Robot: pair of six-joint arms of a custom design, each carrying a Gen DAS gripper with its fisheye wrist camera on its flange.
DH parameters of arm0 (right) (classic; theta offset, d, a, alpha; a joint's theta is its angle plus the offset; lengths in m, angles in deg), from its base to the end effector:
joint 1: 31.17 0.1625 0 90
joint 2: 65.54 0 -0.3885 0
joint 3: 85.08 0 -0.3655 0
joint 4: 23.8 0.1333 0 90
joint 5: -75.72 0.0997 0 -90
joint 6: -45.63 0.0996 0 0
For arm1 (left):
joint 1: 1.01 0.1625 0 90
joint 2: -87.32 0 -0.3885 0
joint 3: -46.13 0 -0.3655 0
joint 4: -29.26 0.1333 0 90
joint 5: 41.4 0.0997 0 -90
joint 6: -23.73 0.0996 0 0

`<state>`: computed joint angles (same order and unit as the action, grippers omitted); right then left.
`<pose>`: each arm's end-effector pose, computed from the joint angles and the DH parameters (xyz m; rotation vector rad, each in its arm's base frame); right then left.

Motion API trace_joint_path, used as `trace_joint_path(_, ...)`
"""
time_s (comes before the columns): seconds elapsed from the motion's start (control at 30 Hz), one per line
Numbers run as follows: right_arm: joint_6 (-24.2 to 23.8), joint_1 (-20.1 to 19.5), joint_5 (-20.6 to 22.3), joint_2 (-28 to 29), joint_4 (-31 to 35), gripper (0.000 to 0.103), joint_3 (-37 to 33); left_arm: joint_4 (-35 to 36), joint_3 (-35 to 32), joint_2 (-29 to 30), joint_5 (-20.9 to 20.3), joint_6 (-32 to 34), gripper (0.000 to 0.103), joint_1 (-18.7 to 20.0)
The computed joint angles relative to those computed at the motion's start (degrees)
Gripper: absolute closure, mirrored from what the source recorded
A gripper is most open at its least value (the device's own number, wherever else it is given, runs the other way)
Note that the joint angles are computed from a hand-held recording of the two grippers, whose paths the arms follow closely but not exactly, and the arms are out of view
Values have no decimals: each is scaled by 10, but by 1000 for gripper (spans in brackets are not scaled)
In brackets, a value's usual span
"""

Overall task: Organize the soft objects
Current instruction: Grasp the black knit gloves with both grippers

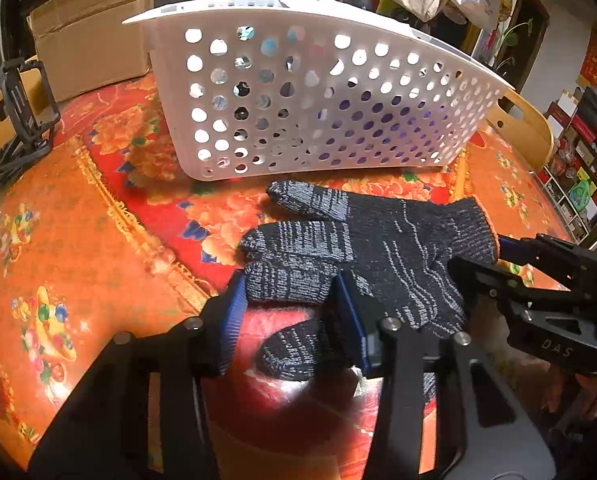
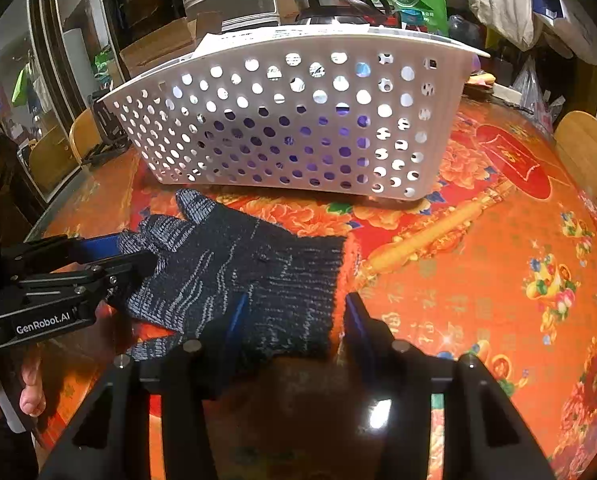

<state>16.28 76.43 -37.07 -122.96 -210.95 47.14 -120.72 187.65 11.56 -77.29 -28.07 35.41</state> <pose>0.2210 -0.3833 0.0901 0.9664 -2.4921 0.4697 -0.1457 -0.3734 0.1377 0.0970 2.3468 -0.8820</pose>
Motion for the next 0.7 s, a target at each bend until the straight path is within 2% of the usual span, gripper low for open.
trace_joint_path(0.03, -2, 1, -3, 1, -1, 59, 0, -20, 4, 5, -4, 11, 80, -1)
trace_joint_path(0.07, -4, 2, -4, 2, -1, 60, -1, -53, 11, 9, -12, 32, 86, -3)
trace_joint_path(0.1, -6, 4, -7, 3, -3, 65, 0, -61, 14, 15, -8, 35, 87, -8)
trace_joint_path(0.13, -5, 5, -6, 5, -4, 70, -2, -51, 14, 16, 0, 27, 87, -13)
trace_joint_path(0.23, -3, 5, 1, 4, -6, 74, 1, -60, 19, 14, 3, 25, 88, -19)
trace_joint_path(0.33, -12, 15, -7, 11, -37, 75, 8, -67, 27, 3, 9, 23, 88, -23)
trace_joint_path(0.7, -13, 12, 31, -4, -72, 76, 26, -83, 52, -25, 32, 26, 88, -53)
